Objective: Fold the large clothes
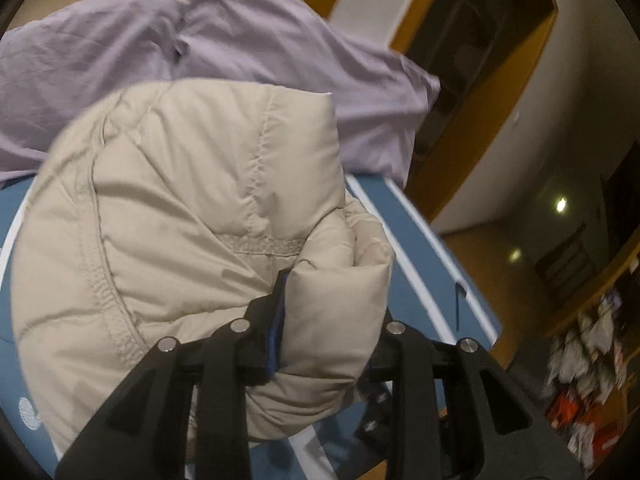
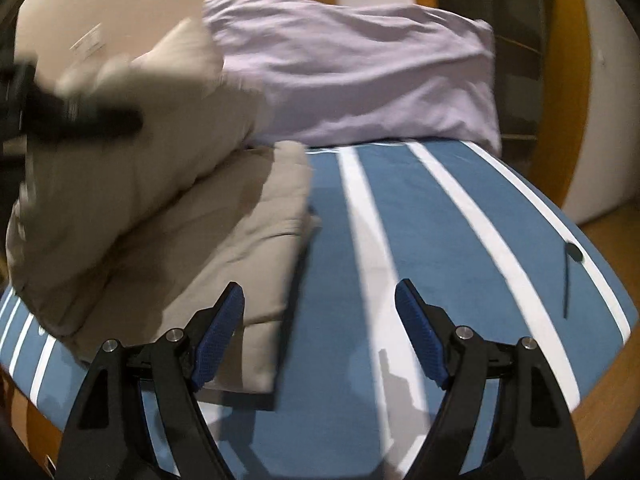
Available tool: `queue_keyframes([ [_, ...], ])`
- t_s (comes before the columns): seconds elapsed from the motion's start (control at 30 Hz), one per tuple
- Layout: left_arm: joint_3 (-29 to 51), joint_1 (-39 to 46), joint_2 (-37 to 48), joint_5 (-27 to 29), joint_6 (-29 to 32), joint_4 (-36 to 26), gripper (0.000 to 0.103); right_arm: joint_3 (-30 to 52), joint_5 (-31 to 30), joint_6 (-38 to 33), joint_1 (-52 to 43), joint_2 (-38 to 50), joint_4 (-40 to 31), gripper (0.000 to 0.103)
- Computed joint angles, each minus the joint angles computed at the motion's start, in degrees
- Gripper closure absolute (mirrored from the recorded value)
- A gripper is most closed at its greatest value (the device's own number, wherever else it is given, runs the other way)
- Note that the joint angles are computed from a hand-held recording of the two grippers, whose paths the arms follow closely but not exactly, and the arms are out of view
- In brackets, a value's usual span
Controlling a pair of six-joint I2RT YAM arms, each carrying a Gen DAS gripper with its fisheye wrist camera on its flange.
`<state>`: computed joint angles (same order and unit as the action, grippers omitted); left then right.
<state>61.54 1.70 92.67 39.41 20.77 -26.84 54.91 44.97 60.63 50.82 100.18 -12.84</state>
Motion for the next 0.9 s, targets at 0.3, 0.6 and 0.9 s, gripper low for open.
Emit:
queue_keyframes([
  [0.3,-4.7,-4.6,-3.5,-3.7,-1.7,2.4,0.046,-8.3,1.9,8.4,0.2,-7.0,-2.0,0.023],
  [0.6,-3.1,1.6,-8.8,0.2,1.5,-3.0,0.031,-6.0,5.4,11.1,4.0,-9.1,-8.5,0.023],
  [0.9,3.8,12.3,-3.3,-2.4,1.1,0.6,0.028,-4.5,3.9,9.7,4.1,-7.8,-7.2,0.023],
])
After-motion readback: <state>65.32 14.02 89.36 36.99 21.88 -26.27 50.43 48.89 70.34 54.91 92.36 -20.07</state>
